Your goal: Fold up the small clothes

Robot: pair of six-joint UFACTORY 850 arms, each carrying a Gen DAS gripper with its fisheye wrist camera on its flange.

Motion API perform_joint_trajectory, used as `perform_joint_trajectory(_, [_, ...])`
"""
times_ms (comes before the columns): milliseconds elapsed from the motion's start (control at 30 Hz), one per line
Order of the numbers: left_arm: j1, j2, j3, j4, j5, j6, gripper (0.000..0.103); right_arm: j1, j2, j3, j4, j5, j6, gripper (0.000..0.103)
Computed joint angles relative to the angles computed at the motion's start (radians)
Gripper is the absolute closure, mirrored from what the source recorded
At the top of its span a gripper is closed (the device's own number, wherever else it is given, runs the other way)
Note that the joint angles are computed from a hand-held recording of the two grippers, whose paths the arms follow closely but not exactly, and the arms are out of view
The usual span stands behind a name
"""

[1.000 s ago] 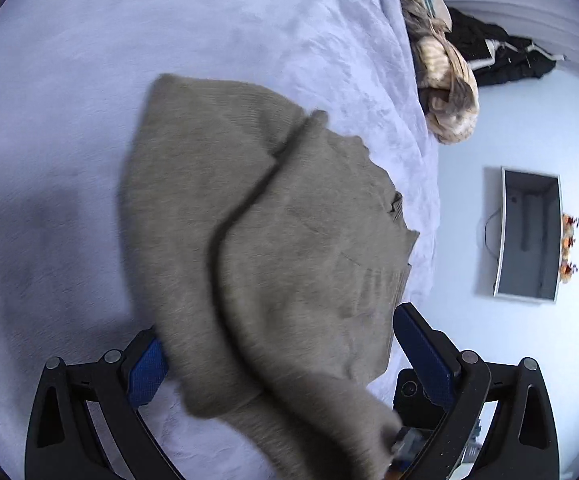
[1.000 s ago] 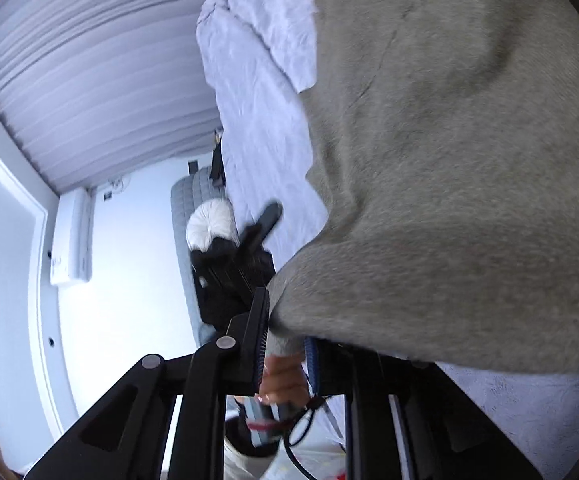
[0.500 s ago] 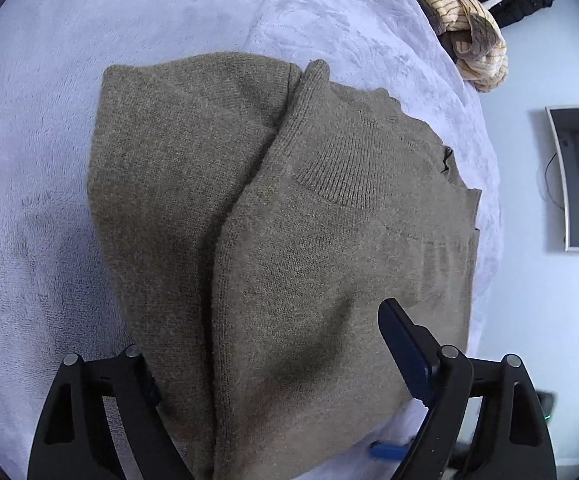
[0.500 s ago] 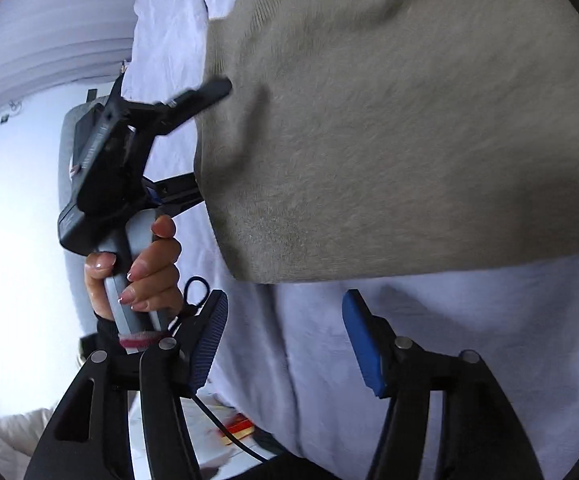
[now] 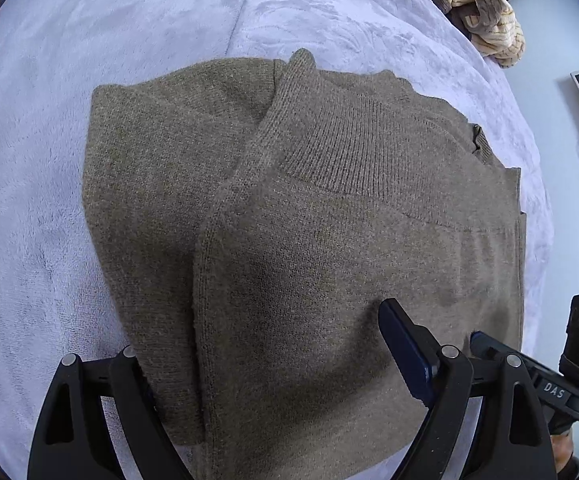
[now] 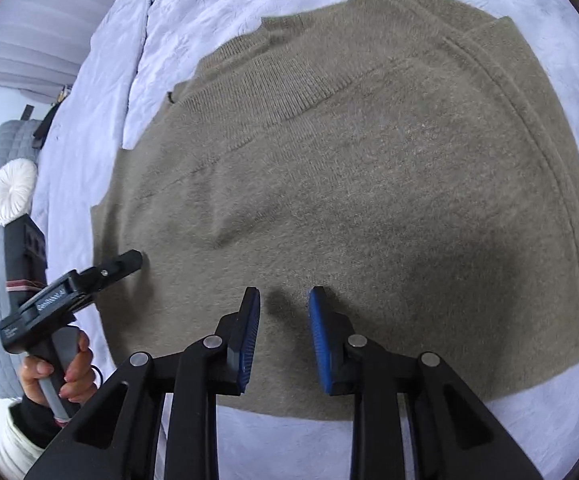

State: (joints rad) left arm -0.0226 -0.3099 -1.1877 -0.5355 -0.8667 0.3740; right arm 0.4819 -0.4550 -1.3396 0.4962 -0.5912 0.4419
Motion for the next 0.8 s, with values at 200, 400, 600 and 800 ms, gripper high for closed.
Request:
perform_joint_trajectory(200, [0.014, 0.037, 0.035, -0.03, 0.057, 0.044, 0.068, -0.009, -0.02, 0.009, 0.059, -0.006, -0.093, 0.076])
perform_joint_trajectory(400, [0.054, 0.082, 0.029, -0.163, -0.016, 0.152, 0.082, -0.025, -0.043, 0.002, 0.164, -0.003, -0.202, 0.076])
perform_joint_trajectory(600, [-0.034, 0.153, -0.02, -0.269, -0.036, 0.227, 0.082, -0.065, 0.005, 0.086, 0.368, 0.007, -0.398, 0.075])
perform_joint_trajectory(800, [-0.208, 0.073, -0.149, -0.269, -0.003, 0.174, 0.088, -0.128, 0.101, 0.188, 0.534, 0.03, -0.565, 0.075])
